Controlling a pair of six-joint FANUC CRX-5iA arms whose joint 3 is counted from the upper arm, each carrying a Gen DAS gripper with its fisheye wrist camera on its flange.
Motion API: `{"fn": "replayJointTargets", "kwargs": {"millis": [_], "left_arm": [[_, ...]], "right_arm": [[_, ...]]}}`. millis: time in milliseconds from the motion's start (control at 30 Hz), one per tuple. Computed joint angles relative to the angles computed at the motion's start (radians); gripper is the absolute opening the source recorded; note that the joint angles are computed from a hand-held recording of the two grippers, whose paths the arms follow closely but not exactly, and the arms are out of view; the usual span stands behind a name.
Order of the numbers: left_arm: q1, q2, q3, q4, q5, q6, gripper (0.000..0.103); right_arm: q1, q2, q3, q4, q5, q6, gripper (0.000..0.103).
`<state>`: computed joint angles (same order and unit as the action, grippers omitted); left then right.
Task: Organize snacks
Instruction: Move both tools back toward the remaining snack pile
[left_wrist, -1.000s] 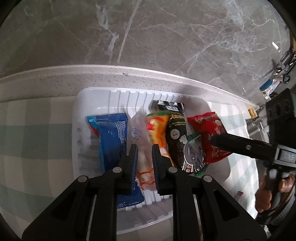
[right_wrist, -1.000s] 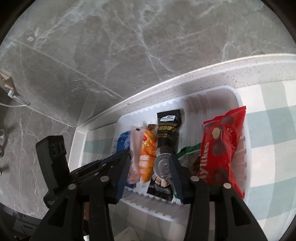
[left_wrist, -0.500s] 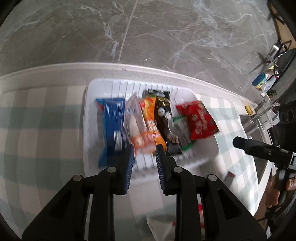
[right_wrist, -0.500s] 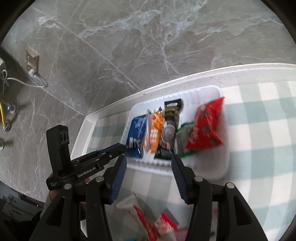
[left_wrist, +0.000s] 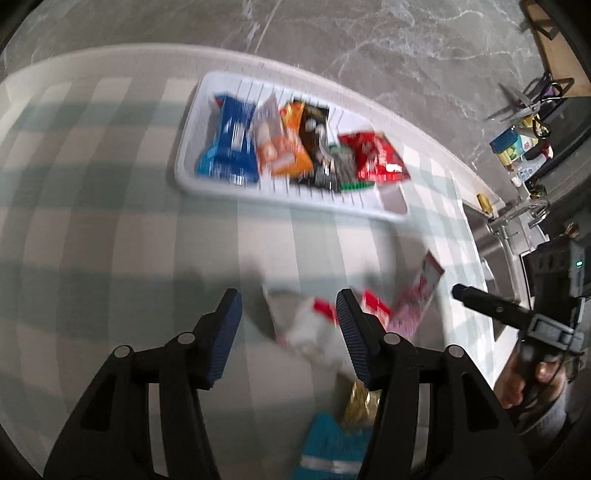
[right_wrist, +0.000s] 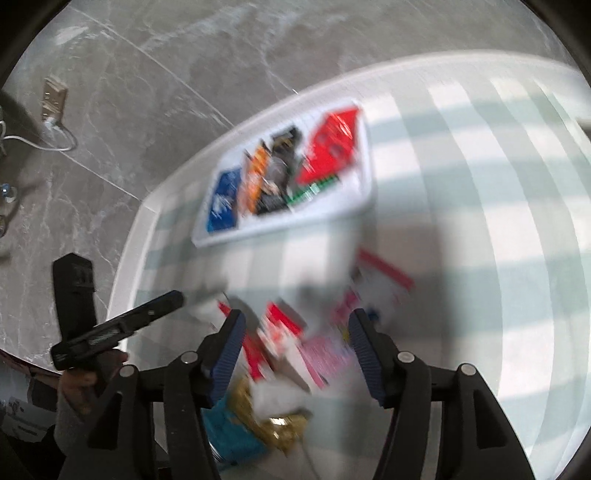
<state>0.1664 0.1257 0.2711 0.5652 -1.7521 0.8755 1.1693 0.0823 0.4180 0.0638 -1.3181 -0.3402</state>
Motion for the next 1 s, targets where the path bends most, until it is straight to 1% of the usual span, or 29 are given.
{"fn": "replayJointTargets", "kwargs": {"millis": [100, 167, 400, 600, 667, 733, 900, 1000], "left_arm": [[0.013, -0.028, -0.041, -0.018, -0.031, 0.000, 0.051], [0.018, -0.043, -0.062, -0.029, -0.050, 0.005, 0.051], [-0.006, -0.064, -0.117, -0.040, -0.080, 0.047, 0.054], [-0.046, -0.047, -0.133, -0.027, -0.064, 0.128, 0.054], [-0.062, -0.039, -0.129, -0.027, -0.053, 0.154, 0.058], [-0.080, -0.036, -0.127, -0.031, -0.034, 0.167, 0.059], [-0.122, -0.036, -0.106, -0.066, 0.019, 0.141, 0.059], [-0.143, -0.023, -0.089, -0.086, 0.034, 0.141, 0.059]], "right_arm": [[0.022, -0.005, -0.014, -0.019, -0.017, -0.042, 0.062], [0.035, -0.014, -0.033, -0.019, -0.007, -0.071, 0.062], [0.052, -0.020, -0.066, -0.021, 0.014, -0.123, 0.064], [0.050, -0.017, -0.074, -0.031, 0.027, -0.127, 0.066], [0.050, -0.017, -0.075, -0.033, 0.030, -0.126, 0.066], [0.048, -0.014, -0.074, -0.034, 0.032, -0.124, 0.066], [0.038, -0.007, -0.069, -0.040, 0.030, -0.107, 0.066], [0.033, -0.003, -0.066, -0.043, 0.029, -0.100, 0.067]]}}
